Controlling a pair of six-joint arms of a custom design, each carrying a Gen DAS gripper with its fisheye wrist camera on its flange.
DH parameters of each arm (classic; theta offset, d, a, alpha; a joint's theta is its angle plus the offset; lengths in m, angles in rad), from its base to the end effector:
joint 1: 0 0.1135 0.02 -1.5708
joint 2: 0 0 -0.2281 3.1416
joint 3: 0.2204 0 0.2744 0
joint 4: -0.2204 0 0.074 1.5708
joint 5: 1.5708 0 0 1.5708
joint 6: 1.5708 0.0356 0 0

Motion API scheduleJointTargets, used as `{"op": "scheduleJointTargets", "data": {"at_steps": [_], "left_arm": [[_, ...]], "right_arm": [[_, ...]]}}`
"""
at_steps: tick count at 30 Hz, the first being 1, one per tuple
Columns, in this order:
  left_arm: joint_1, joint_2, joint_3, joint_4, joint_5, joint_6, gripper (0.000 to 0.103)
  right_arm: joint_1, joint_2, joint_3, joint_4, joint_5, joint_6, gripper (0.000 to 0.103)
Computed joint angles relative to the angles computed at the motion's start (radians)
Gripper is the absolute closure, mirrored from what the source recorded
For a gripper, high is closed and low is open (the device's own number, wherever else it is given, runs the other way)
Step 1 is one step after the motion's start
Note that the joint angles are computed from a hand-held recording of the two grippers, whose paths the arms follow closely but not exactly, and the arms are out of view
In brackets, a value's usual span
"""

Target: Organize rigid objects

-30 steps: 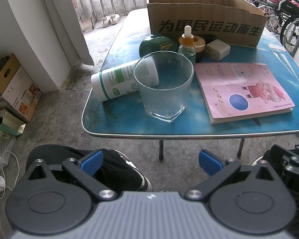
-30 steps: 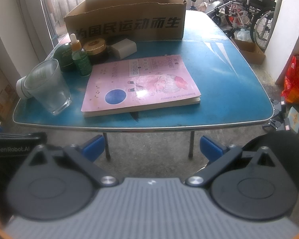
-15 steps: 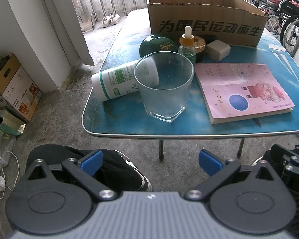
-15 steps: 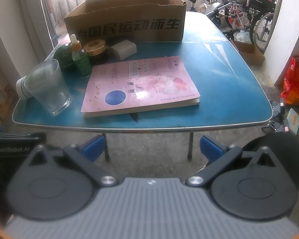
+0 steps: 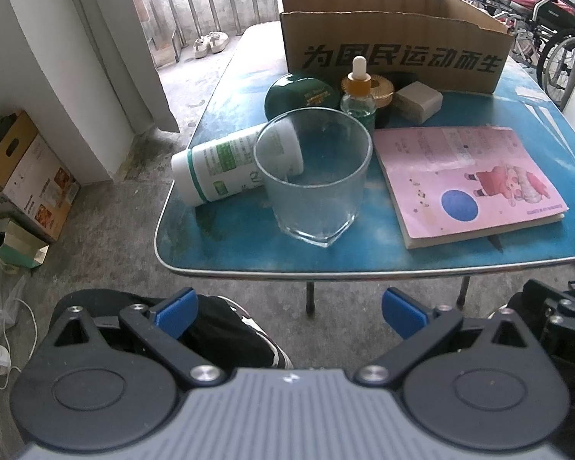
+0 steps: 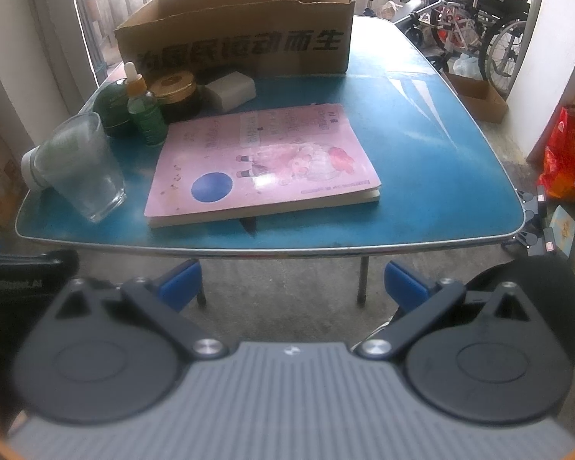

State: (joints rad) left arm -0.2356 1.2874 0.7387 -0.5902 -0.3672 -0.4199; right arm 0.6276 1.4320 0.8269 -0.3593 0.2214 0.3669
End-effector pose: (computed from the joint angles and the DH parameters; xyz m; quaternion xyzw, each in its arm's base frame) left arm 0.2566 -0.0485 0.1466 -0.1273 0.9527 0.1010 0.2569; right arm 0.2513 0.1726 0.1471 -0.0906 0.9448 0.0489 0.3111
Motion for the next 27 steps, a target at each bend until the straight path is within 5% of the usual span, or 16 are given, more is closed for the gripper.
{"op": "scheduleJointTargets", "data": {"at_steps": [10, 23, 27], "left_arm": [[-0.002, 0.069, 0.07, 0.047, 0.013, 0.065, 0.0], [-0.079, 0.215, 0.122, 0.226, 0.079, 0.169, 0.006], [-0.129, 0.246, 0.133, 0.21, 0.016, 0.157, 0.005]], "right_arm": [[-0.052, 0.063, 0.052, 0.029, -0.033, -0.067, 0.001], [-0.28, 0.137, 0.072, 0.203, -0.234, -0.178, 0.001], [-0.324, 0.162, 0.085, 0.221, -0.253, -0.184, 0.001]]}}
